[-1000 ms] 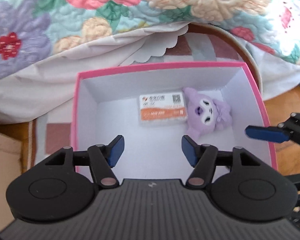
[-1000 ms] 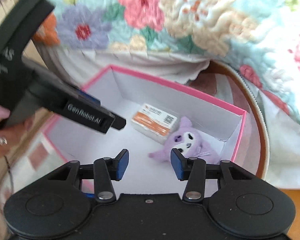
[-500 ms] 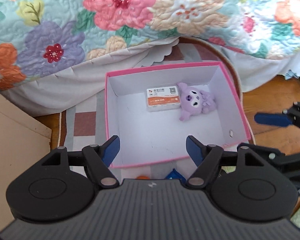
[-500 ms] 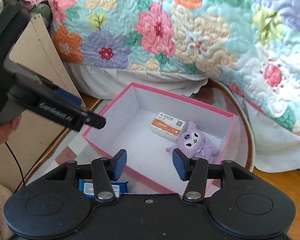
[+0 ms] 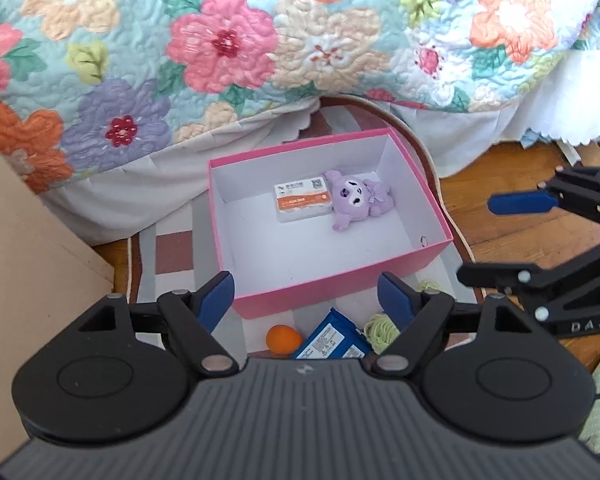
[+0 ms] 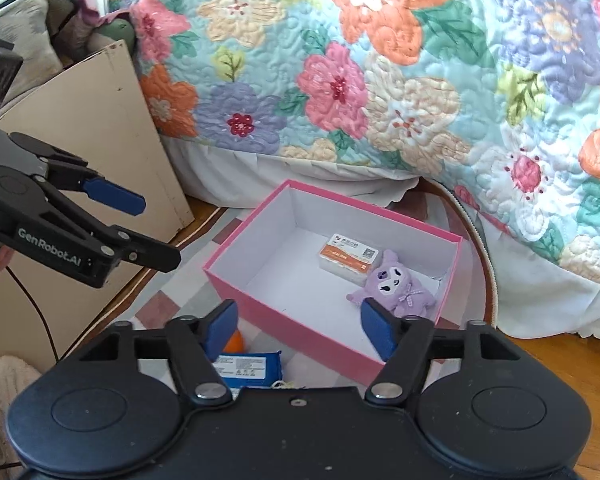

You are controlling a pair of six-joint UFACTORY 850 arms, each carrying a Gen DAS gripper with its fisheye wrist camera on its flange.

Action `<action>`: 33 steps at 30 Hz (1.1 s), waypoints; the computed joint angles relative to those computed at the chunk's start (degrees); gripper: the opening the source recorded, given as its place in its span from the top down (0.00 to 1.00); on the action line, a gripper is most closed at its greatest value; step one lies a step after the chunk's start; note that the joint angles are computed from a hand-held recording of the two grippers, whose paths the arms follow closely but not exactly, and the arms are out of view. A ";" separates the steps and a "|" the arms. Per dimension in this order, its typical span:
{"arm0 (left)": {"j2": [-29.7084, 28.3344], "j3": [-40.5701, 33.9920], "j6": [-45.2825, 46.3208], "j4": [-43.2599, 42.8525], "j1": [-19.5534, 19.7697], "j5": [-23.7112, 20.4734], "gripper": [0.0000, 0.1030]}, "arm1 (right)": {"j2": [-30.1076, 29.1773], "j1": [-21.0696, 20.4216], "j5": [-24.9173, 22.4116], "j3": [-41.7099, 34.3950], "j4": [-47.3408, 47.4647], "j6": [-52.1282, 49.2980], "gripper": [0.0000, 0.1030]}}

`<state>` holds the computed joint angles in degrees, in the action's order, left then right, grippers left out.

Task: Organize objects
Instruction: 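Raise the left gripper out of the pink box and back away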

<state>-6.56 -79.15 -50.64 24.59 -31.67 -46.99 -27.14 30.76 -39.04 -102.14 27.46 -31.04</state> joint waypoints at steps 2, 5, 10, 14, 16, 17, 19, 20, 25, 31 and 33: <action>1.24 1.61 -2.42 2.00 -0.48 0.07 0.24 | 0.91 0.32 0.22 1.01 -0.24 -0.20 0.27; 2.65 3.44 -3.17 2.92 -1.02 0.08 0.23 | 1.88 0.64 0.24 1.91 -0.86 0.24 0.26; 6.40 8.15 -4.41 5.73 -2.00 4.58 0.12 | 3.09 1.46 0.58 3.60 -2.87 -0.91 0.09; 7.42 9.98 -5.18 6.02 -2.83 4.87 0.12 | 3.67 2.43 1.50 5.28 -6.85 1.22 0.09; 8.08 11.29 -5.92 4.63 -2.79 5.66 0.09 | 4.12 2.40 1.12 6.07 -5.27 0.05 0.09; 8.39 12.00 -6.33 4.03 -2.77 6.08 0.09 | 4.44 2.42 1.07 6.57 -4.66 -0.67 0.09; 8.89 13.16 -7.45 3.60 -2.92 6.64 0.09 | 5.59 2.46 1.97 8.31 -2.87 -3.12 0.09; 9.19 13.81 -7.99 3.25 -2.96 7.07 0.09 | 6.23 2.50 2.63 9.33 -2.06 -4.27 0.09; 10.04 15.96 -7.10 -0.65 -2.90 9.35 0.08 | 9.09 2.86 4.89 14.06 0.43 -9.84 0.09; 10.62 17.23 -4.44 -5.63 -2.85 10.63 0.08 | 11.85 3.09 8.96 18.53 6.04 -16.26 0.09; 10.48 17.71 -3.88 -6.42 -2.99 10.85 0.08 | 12.67 2.31 10.18 20.28 13.06 -20.86 0.09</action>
<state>3.93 -61.44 -54.52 18.16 -34.66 -36.15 -14.47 33.07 -28.86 -81.86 40.52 -51.91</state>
